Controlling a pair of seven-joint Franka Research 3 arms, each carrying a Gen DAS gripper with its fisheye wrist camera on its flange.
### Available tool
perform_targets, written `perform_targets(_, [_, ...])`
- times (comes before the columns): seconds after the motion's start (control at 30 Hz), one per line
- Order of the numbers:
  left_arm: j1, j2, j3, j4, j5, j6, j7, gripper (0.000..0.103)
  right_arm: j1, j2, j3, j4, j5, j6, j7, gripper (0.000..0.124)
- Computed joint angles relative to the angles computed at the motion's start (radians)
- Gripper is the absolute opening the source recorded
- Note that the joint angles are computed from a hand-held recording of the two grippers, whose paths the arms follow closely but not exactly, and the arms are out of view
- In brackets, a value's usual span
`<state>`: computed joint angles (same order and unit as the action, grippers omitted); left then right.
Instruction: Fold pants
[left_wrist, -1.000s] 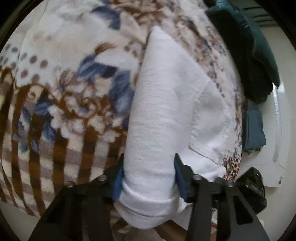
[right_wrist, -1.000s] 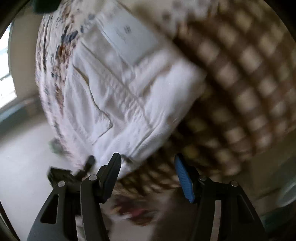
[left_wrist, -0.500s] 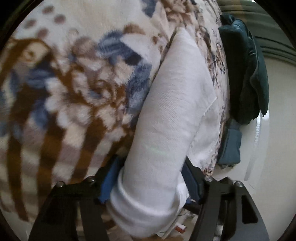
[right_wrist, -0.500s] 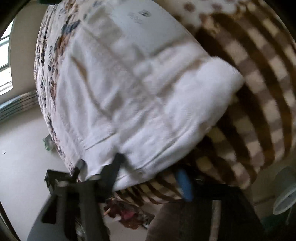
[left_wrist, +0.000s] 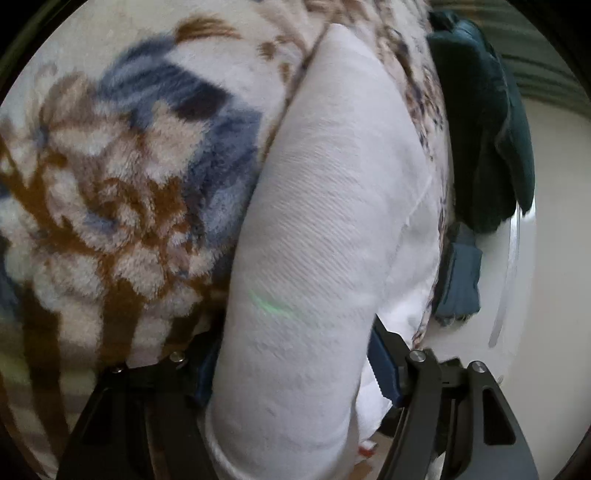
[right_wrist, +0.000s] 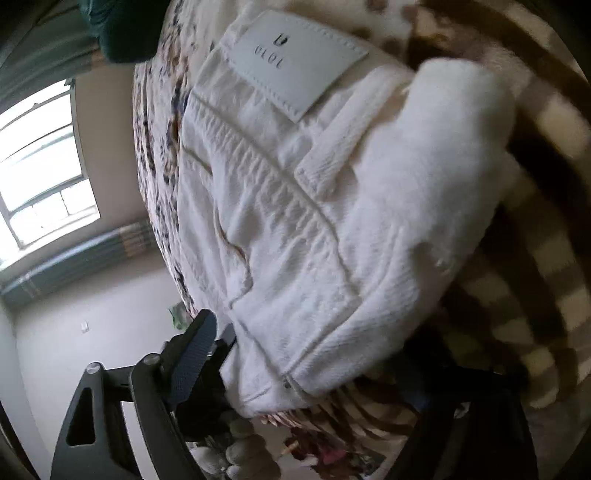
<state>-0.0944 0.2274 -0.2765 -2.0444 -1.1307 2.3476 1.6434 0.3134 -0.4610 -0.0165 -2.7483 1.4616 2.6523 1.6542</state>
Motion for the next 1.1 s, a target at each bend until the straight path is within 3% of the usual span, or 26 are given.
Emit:
perform_targets(0.1, [-0.002, 0.002, -0.001, 0.017, 0.000, -0.005, -0.010, 0.065, -0.007, -0.010, 0.010, 0.018, -0.115, -0.020, 0.077, 0.090])
perform_targets(0.33, [-0.003, -0.014, 0.000, 0.043, 0.040, -0.035, -0.028, 0.065, -0.025, -0.026, -0.030, 0.049, -0.192, -0.092, 0.122, 0.090])
perform_targets(0.43, [-0.009, -0.010, -0.001, 0.067, 0.048, -0.041, -0.028, 0.065, -0.046, 0.008, -0.039, 0.085, -0.274, -0.140, 0.137, 0.090])
perform_targets(0.6, [-0.005, 0.027, -0.004, 0.080, 0.071, -0.055, -0.082, 0.065, -0.071, 0.150, -0.046, 0.115, -0.272, -0.183, 0.133, 0.090])
perform_targets(0.8, [0.005, 0.004, -0.005, 0.084, 0.055, -0.066, -0.065, 0.065, -0.106, 0.054, 0.011, 0.150, -0.490, -0.188, 0.319, 0.088])
perform_targets(0.9, [0.000, 0.018, -0.004, 0.096, 0.058, -0.069, -0.075, 0.065, -0.124, 0.005, 0.006, 0.131, -0.561, -0.187, 0.400, 0.087])
perform_targets(0.97, [0.000, 0.026, -0.002, 0.096, 0.075, -0.070, -0.088, 0.065, -0.136, 0.050, -0.017, 0.149, -0.611, -0.222, 0.408, 0.088])
perform_targets(1.07, [0.003, 0.035, -0.008, 0.083, 0.058, -0.052, -0.093, 0.065, -0.091, 0.151, -0.108, 0.130, -0.347, -0.247, 0.211, 0.089])
perform_targets(1.1, [0.006, 0.035, -0.009, 0.079, 0.056, -0.054, -0.090, 0.065, -0.095, 0.178, -0.108, 0.137, -0.303, -0.253, 0.164, 0.091])
